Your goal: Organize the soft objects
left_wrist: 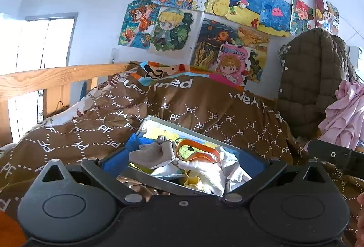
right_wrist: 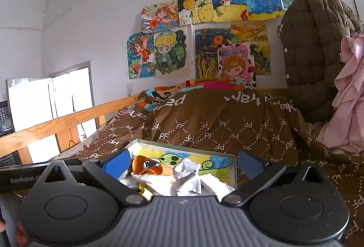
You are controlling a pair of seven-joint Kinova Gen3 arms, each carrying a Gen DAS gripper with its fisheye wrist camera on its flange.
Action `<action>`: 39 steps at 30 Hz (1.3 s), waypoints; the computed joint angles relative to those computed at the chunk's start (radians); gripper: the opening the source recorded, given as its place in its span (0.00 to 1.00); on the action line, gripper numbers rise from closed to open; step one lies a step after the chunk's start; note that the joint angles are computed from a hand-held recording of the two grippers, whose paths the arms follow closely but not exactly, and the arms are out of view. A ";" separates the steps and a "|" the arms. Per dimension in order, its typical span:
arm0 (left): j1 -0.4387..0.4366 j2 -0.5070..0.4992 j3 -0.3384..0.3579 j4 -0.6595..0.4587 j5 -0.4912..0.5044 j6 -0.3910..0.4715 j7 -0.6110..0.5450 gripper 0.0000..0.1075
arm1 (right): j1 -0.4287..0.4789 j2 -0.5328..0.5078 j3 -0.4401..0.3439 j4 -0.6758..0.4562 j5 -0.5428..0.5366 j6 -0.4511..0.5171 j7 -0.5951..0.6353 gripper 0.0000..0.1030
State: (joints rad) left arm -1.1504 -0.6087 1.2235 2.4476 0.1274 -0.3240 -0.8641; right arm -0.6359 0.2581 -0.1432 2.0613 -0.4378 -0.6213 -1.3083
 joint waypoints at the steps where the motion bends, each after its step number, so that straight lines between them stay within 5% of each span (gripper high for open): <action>1: 0.010 -0.012 -0.007 0.001 0.006 0.009 0.002 0.95 | 0.001 -0.004 -0.003 0.008 0.004 -0.006 -0.005 1.00; 25: 0.283 -0.106 -0.136 0.027 0.051 0.274 -0.012 0.95 | -0.056 -0.098 -0.045 0.206 -0.198 -0.045 0.066 1.00; 30: 0.305 -0.149 -0.144 0.023 0.062 0.341 -0.005 0.95 | -0.078 -0.108 -0.046 0.207 -0.339 -0.014 0.147 1.00; 39: 0.289 -0.230 -0.108 -0.007 0.058 0.444 -0.015 0.95 | -0.114 -0.096 -0.068 0.252 -0.407 -0.086 0.193 1.00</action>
